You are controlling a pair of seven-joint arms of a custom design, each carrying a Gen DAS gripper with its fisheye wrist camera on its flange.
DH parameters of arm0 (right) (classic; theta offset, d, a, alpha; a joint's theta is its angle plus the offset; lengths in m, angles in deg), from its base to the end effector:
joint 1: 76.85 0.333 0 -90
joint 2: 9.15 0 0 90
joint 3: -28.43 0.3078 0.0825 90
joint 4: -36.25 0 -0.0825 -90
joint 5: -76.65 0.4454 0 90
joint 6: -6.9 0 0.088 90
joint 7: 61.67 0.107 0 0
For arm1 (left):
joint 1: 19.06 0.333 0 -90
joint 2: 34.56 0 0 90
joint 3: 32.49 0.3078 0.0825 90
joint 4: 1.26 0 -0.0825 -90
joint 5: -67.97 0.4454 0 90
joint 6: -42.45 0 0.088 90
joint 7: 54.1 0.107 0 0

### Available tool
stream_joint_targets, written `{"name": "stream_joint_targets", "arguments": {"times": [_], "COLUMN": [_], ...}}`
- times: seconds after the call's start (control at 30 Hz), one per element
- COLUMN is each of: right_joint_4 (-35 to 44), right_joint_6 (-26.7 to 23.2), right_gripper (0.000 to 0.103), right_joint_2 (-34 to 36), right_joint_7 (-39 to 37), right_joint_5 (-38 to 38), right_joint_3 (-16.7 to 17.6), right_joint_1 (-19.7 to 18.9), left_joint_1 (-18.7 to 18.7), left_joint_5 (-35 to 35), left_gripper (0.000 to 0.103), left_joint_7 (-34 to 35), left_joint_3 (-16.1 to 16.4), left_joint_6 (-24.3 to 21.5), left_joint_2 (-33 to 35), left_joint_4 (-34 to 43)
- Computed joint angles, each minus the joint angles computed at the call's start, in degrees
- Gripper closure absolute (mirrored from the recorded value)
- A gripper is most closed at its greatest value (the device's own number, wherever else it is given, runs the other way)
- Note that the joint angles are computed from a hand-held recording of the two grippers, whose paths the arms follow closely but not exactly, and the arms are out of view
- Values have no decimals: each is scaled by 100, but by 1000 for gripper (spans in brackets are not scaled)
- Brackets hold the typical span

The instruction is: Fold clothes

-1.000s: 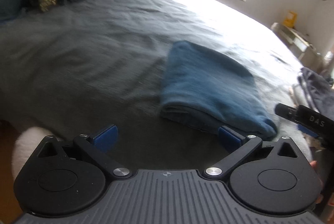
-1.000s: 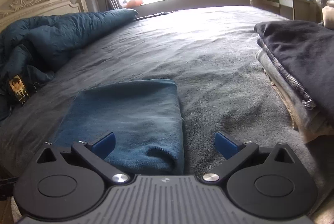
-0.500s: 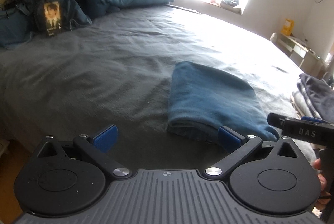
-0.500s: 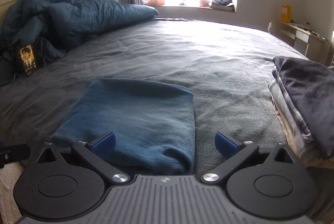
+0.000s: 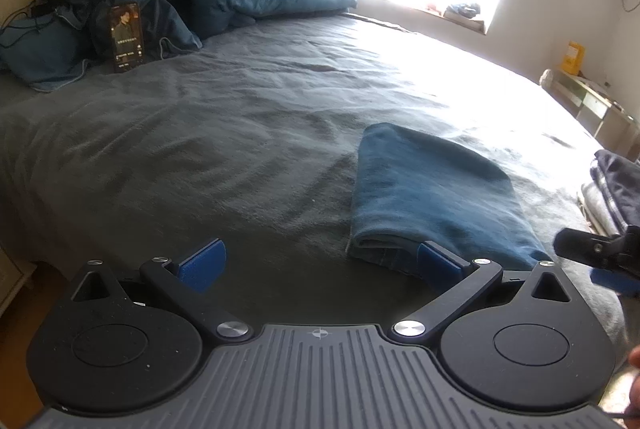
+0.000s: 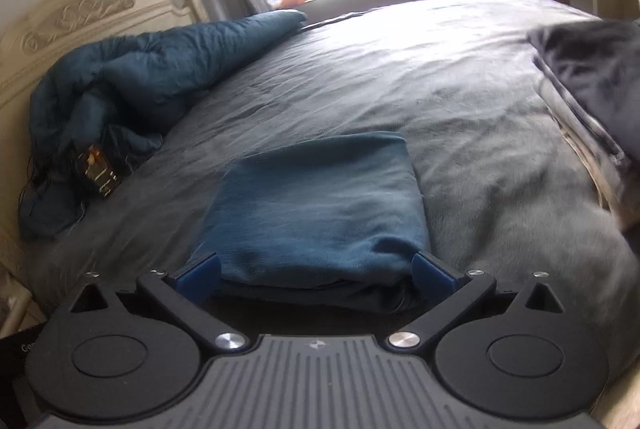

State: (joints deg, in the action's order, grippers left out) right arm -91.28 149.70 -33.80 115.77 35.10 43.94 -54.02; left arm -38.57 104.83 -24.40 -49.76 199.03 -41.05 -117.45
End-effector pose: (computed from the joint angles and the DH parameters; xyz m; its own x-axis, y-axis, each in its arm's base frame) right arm 0.4107 0.3502 0.5919 -0.2128 -0.9153 -0.3419 -0.5395 0.4018 -0.7399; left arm 0.4880 -0.4014 0.5555 -0.1725 -0.9698 0.1725 -0.6278 -0.0267 -0.7779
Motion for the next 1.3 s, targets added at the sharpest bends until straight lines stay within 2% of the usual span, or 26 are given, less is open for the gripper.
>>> {"name": "stream_joint_targets", "arguments": {"times": [0.1,0.23,0.3,0.43,0.53,0.63,0.8,0.9,0.97,1.03,1.13,1.2,1.3], "right_joint_4": [-34,-108,-124,-69,-13,52,36,-58,-174,-313,-479,-523,-566], "right_joint_6": [60,383,376,-77,-449,-671,-911,-940,-864,-763,-795,-899,-872], "right_gripper": [0,0,0,0,0,0,0,0,0,0,0,0,2], "right_joint_2": [-34,-19,-19,-2,0,20,-26,-115,-204,-288,-361,-361,-367], "right_joint_7": [192,118,218,376,415,309,449,589,673,745,743,650,552], "right_joint_5": [-251,-275,-406,-760,-1060,-1166,-1634,-1842,-1848,-1757,-1615,-1598,-1677], "right_joint_3": [119,29,94,267,342,299,349,340,284,225,213,244,234], "right_joint_1": [-60,-27,-102,-225,-241,-194,-252,-270,-258,-242,-232,-234,-250], "left_joint_1": [16,-3,-9,31,149,195,119,87,107,212,273,280,243], "left_joint_5": [49,26,-79,-114,411,818,1083,773,452,884,1770,2484,3378], "left_gripper": [0,0,0,0,0,0,0,0,0,0,0,0,1], "left_joint_7": [-65,-4,4,-47,-492,-840,-856,-607,-451,-1015,-1592,-2054,-2620], "left_joint_3": [-2,-19,9,44,-36,-83,-46,49,132,109,68,98,198], "left_joint_6": [24,-202,-144,248,417,320,133,402,839,1027,910,990,1406], "left_joint_2": [-7,20,5,-47,-36,106,302,310,307,326,463,581,823], "left_joint_4": [-7,86,69,-31,-18,172,407,318,168,126,308,477,810]}}
